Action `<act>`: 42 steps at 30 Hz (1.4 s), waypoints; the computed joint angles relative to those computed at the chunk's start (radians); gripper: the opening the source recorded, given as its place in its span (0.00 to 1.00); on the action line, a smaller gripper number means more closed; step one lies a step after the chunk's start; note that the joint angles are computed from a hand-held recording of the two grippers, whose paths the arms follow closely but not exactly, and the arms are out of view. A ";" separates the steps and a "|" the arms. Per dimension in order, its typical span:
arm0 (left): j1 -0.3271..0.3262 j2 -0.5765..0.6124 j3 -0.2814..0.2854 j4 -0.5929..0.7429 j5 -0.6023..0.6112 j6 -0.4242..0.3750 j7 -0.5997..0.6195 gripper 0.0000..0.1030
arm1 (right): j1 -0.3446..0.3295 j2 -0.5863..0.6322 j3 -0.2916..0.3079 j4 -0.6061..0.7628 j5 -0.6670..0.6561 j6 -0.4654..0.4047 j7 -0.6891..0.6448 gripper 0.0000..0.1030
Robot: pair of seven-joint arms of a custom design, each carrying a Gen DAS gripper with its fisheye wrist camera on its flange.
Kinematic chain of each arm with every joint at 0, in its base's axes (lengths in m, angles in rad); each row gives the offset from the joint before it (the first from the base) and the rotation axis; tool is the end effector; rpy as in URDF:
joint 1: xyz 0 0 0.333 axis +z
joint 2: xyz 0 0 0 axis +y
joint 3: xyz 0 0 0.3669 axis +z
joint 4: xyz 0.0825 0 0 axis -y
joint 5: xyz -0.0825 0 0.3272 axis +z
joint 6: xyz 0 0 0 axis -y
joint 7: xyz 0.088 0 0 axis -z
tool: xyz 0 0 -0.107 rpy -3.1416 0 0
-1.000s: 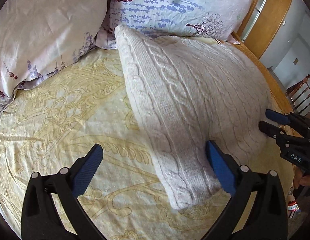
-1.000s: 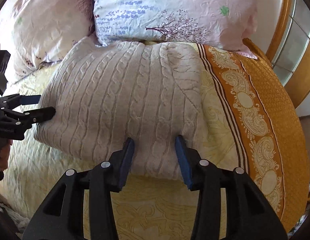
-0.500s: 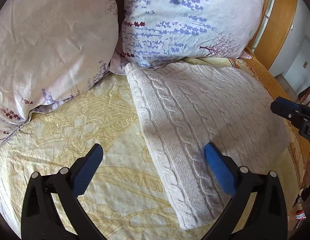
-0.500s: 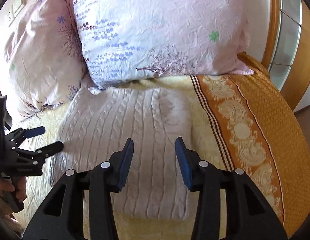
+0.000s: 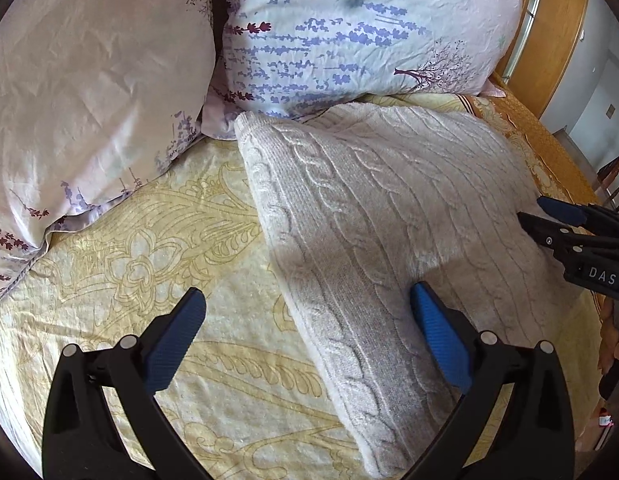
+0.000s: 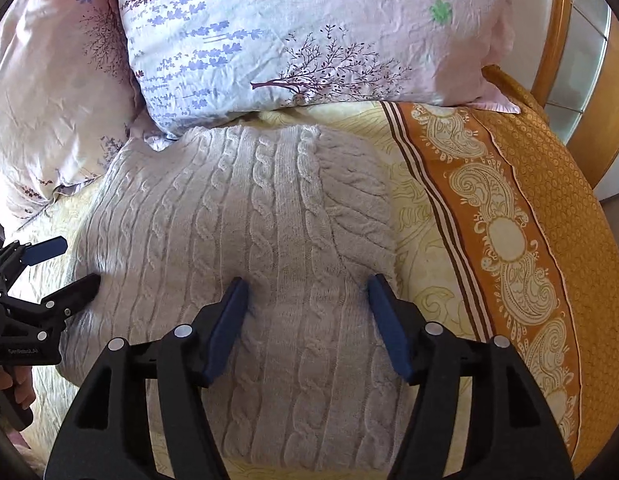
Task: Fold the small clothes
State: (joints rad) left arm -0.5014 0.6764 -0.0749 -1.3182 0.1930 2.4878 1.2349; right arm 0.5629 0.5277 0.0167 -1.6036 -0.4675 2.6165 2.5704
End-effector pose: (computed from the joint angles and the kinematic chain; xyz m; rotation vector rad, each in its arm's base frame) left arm 0.6416 -0.3964 0.4564 -1.6277 2.2920 -0.6203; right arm 0.5845 0.3916 0.4488 -1.7903 1.9302 -0.4286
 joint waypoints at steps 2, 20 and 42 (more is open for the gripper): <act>-0.001 -0.001 0.001 -0.003 0.002 0.003 0.001 0.98 | 0.006 0.004 -0.005 0.008 -0.005 -0.009 0.004 0.63; 0.166 0.030 -0.157 0.035 -0.309 -0.068 0.075 0.98 | -0.180 -0.031 0.119 -0.123 0.336 0.169 -0.008 0.99; 0.246 0.193 -0.253 0.267 -0.664 -0.134 0.156 0.75 | -0.571 0.175 0.630 -0.007 0.853 0.246 -0.632 0.61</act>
